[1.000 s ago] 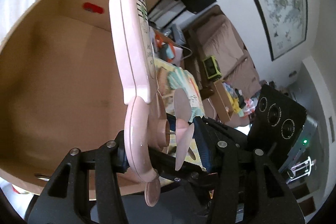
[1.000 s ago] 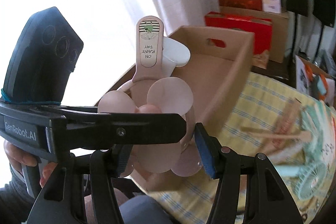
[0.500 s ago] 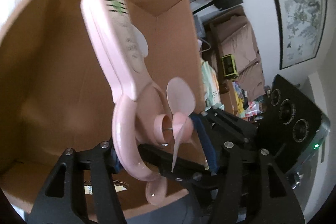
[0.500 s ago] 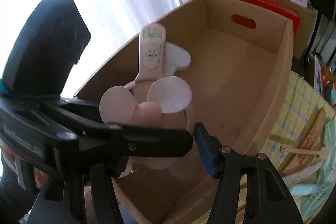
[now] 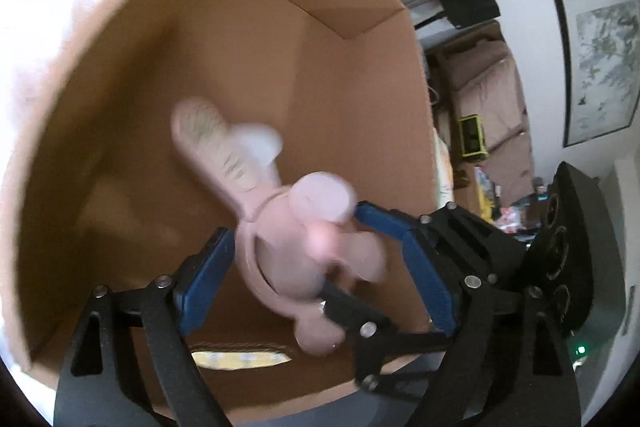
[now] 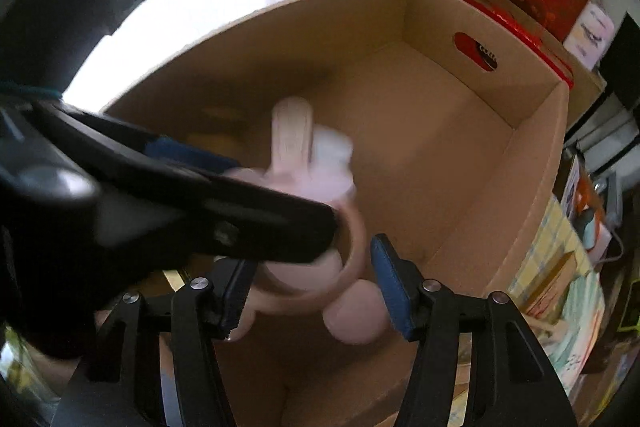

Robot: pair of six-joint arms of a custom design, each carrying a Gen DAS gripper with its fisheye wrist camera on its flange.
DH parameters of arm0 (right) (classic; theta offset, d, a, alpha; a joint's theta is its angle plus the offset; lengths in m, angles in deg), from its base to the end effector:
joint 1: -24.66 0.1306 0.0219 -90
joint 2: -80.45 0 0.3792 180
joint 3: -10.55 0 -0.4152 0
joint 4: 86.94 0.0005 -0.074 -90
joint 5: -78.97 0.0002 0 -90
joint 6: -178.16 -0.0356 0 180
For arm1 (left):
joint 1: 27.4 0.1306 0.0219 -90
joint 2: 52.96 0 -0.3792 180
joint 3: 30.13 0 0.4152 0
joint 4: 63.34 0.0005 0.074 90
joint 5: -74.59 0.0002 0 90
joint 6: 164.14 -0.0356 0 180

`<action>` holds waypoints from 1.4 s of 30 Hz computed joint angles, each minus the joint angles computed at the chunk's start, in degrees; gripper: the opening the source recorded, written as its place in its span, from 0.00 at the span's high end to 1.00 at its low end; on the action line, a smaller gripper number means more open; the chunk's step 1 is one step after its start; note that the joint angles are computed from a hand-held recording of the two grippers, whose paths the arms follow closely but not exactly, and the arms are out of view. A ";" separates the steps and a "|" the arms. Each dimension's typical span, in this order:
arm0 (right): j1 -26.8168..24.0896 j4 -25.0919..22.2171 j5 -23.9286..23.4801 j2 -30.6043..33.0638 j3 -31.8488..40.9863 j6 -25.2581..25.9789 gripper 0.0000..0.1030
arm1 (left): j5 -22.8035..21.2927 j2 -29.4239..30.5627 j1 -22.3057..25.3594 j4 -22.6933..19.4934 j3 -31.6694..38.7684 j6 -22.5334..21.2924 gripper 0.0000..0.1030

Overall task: Organize objects
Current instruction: 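Lower the pink fan into the box and open the left gripper, then move the left tool back to the mint-green handheld fan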

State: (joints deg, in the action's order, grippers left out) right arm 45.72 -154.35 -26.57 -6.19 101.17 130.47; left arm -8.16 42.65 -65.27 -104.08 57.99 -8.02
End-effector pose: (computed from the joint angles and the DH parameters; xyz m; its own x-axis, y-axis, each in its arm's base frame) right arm 0.4591 0.1865 0.3874 -0.3589 -0.8332 -0.4207 -0.9097 0.4132 -0.0422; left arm 0.4258 -0.3375 0.3722 -0.8559 -0.4835 -0.1836 -0.2650 0.7148 -0.6472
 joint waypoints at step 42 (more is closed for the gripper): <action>-31.23 0.85 -9.39 -2.87 3.27 -8.23 0.10 | -16.46 25.25 -14.11 -23.74 42.82 -18.59 0.00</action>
State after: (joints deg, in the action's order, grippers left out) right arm 14.48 -153.50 -35.96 -9.06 104.44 122.24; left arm -24.63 67.90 -79.38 -127.82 100.81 -26.61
